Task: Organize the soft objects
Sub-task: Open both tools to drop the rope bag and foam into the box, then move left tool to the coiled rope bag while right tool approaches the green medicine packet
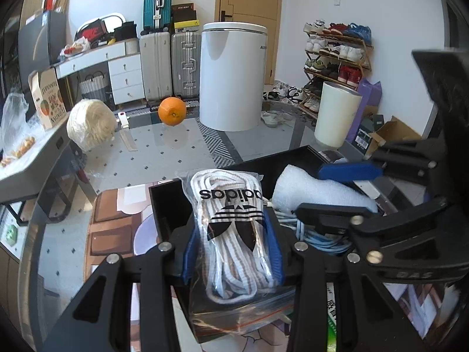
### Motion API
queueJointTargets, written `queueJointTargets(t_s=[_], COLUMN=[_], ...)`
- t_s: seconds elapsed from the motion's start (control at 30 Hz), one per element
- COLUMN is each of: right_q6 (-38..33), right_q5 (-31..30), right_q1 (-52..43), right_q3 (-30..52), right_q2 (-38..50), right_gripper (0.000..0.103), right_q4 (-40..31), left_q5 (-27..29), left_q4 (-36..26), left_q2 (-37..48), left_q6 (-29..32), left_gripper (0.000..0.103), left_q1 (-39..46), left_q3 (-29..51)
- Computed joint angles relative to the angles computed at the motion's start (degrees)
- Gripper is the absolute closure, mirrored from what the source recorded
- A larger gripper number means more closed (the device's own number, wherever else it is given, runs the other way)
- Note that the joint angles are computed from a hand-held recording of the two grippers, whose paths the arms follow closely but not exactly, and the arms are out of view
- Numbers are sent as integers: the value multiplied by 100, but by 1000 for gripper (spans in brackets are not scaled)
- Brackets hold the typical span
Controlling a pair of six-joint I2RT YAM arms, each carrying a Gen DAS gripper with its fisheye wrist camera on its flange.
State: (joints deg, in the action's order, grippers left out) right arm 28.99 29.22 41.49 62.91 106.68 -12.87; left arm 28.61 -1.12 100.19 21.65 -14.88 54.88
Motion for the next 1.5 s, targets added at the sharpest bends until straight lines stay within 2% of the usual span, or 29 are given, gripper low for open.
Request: queueJointTargets(t_s=[0.1, 0.17, 0.2, 0.27, 0.33, 0.4, 0.43, 0.47, 0.53, 0.6, 0.67, 0.93, 1.13, 1.5], right_q6=[99, 210, 296, 427, 592, 806, 909, 1014, 1231, 1344, 1502, 2081, 2378, 2510], right_q5=[181, 339, 436, 574, 755, 984, 1050, 1101, 1194, 1261, 1347, 1384, 1450, 1387], right_q1=[81, 175, 234, 329, 450, 598, 653, 702, 822, 962, 1122, 1506, 1697, 1761], right_q3=[-120, -264, -354, -540, -730, -938, -1004, -1069, -1181, -1263, -1278, -1371, -1431, -1402], right_q2=[-150, -303, -399, -583, -771, -966, -1020, -1071, -1147, -1159, -1103, -937, -974, -909], right_gripper=[52, 47, 42, 34, 22, 18, 16, 15, 9, 8, 1, 1, 1, 1], right_q4=[-46, -53, -63, -11, 41, 86, 93, 100, 114, 195, 212, 317, 182, 151], left_q5=[-130, -61, 0, 122, 169, 336, 429, 443, 438, 547, 662, 905, 738, 312], left_q4=[63, -103, -145, -206, -187, -240, -257, -222, -56, -32, -66, 104, 336, 831], left_q2=[-62, -102, -124, -223, -355, -490, -588, -684, -867, -1015, -1136, -1590, -1801, -2225], left_q6=[136, 183, 198, 220, 193, 188, 194, 173, 113, 87, 86, 98, 67, -7], left_gripper=[45, 38, 36, 26, 21, 14, 4, 0, 0, 0, 0, 0, 0, 0], left_q1=[-61, -24, 2, 67, 131, 233, 304, 348, 435, 560, 682, 1032, 1048, 925], left_q3=[-97, -79, -83, -143, -249, -326, -391, -472, -667, -788, -880, -1428, -1774, -2368])
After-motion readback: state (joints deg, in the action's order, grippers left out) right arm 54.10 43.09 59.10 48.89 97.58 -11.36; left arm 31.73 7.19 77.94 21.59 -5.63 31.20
